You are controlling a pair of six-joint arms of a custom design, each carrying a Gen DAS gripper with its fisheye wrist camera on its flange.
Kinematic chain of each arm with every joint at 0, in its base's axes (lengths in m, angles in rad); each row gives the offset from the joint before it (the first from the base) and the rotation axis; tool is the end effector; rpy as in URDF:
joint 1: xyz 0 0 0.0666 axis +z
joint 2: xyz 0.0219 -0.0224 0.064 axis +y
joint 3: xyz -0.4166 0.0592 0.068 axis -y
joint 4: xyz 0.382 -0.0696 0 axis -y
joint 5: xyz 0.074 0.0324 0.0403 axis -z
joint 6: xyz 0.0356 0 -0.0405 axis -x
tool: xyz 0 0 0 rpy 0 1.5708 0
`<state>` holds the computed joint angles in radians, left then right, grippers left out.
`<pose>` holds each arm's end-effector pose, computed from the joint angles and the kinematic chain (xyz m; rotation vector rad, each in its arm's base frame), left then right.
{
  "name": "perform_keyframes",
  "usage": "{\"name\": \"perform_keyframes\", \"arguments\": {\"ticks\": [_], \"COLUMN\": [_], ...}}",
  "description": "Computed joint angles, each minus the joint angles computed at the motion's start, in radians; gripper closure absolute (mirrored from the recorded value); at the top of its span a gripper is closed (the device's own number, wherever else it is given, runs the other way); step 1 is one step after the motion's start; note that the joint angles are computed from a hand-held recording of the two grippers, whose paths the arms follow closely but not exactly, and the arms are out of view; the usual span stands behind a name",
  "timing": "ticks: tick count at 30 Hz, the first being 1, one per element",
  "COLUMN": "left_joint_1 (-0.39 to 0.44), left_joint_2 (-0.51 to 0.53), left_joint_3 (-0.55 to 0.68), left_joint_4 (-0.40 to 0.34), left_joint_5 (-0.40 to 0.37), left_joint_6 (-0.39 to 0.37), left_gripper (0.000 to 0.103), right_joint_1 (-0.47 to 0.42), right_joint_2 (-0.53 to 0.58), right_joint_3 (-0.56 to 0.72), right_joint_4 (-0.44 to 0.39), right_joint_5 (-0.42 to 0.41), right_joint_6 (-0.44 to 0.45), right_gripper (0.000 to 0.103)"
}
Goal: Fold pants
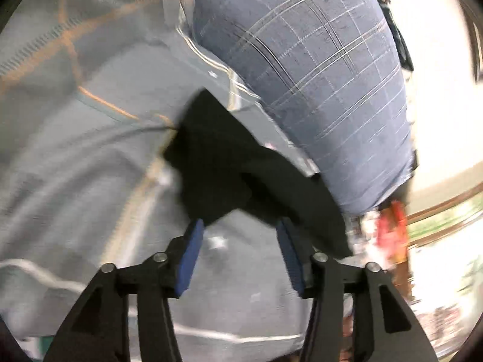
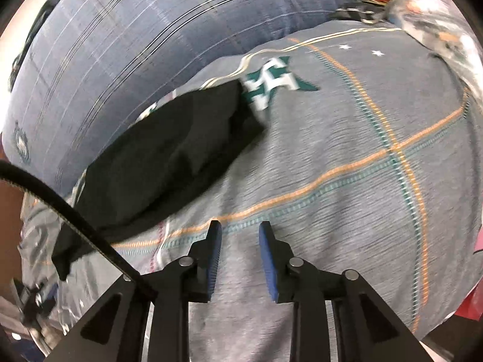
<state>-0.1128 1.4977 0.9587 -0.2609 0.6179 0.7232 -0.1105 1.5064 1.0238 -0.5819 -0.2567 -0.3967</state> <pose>0.4535 -0.0725 0.2809 -0.4337 2.4327 -1.1184 0.4519 -0.0414 0.2785 0.5779 2.5817 0.4353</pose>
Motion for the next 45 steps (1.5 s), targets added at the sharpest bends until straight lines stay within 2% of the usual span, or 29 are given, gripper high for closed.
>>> {"name": "perform_keyframes", "arguments": {"ticks": [3,7,9,11,12,14,18,23,25,26,28,29,31,33,34,35,36,37,39,40,43,45], "left_joint_1": [-0.011,-0.006,-0.003,-0.007,-0.012,-0.021,-0.055,-0.069,-0.084,-0.086,-0.067,-0.050,-0.005,0.039,0.053,0.063,0.069,0.069,0.061,0.052,0.000,-0.043], "left_joint_2": [0.061,0.127,0.142,0.140,0.132,0.117,0.097,0.027,0.003,0.001,0.015,0.022,0.040,0.053,0.060,0.063,0.068,0.071,0.082,0.086,0.096,0.100], "left_joint_3": [0.045,0.104,0.113,0.126,0.139,0.153,0.273,0.327,0.316,0.303,0.266,0.243,0.171,0.105,0.080,0.060,0.045,0.046,0.059,0.078,0.155,0.196], "left_joint_4": [0.027,-0.025,-0.034,-0.049,-0.067,-0.077,-0.158,-0.079,-0.080,-0.086,-0.112,-0.128,-0.101,-0.031,0.009,0.048,0.086,0.092,0.092,0.067,-0.046,-0.128], "left_joint_5": [0.018,0.012,0.010,-0.018,-0.042,-0.082,-0.185,-0.241,-0.302,-0.318,-0.300,-0.288,-0.207,-0.093,-0.055,-0.030,-0.018,-0.018,-0.041,-0.071,-0.182,-0.256], "left_joint_6": [0.094,0.162,0.204,0.176,0.144,0.101,-0.043,-0.195,-0.280,-0.292,-0.268,-0.238,-0.139,-0.024,0.026,0.070,0.114,0.129,0.140,0.109,-0.057,-0.213], "left_gripper": [0.048,0.049,0.061,0.098,0.103,0.103,0.103,0.103,0.103,0.103,0.103,0.103,0.103,0.099,0.088,0.072,0.063,0.051,0.046,0.045,0.043,0.043], "right_joint_1": [0.026,0.034,0.038,0.038,0.036,0.029,0.033,0.050,0.052,0.052,0.053,0.054,0.057,0.061,0.066,0.070,0.075,0.082,0.094,0.101,0.117,0.121], "right_joint_2": [0.001,0.005,0.013,0.007,0.009,0.004,-0.004,-0.009,-0.012,-0.014,-0.016,-0.016,-0.011,-0.006,-0.003,-0.001,0.000,0.002,0.006,0.007,0.008,0.007], "right_joint_3": [-0.008,-0.024,-0.025,-0.038,-0.039,-0.049,-0.059,-0.060,-0.064,-0.066,-0.067,-0.067,-0.059,-0.052,-0.048,-0.046,-0.045,-0.042,-0.040,-0.039,-0.038,-0.039], "right_joint_4": [0.008,0.036,0.052,0.066,0.072,0.081,0.091,0.095,0.098,0.099,0.102,0.102,0.097,0.092,0.090,0.089,0.091,0.093,0.096,0.097,0.097,0.097], "right_joint_5": [0.009,-0.016,-0.018,-0.023,-0.029,-0.039,-0.023,0.018,0.025,0.028,0.031,0.030,0.029,0.027,0.034,0.042,0.051,0.062,0.082,0.093,0.128,0.139], "right_joint_6": [0.013,0.003,0.000,0.001,0.000,-0.002,0.001,0.015,0.019,0.021,0.022,0.023,0.029,0.033,0.036,0.039,0.042,0.044,0.048,0.052,0.078,0.095], "right_gripper": [0.075,0.074,0.073,0.073,0.073,0.073,0.073,0.073,0.073,0.073,0.072,0.070,0.065,0.060,0.057,0.054,0.052,0.048,0.043,0.041,0.039,0.038]}}
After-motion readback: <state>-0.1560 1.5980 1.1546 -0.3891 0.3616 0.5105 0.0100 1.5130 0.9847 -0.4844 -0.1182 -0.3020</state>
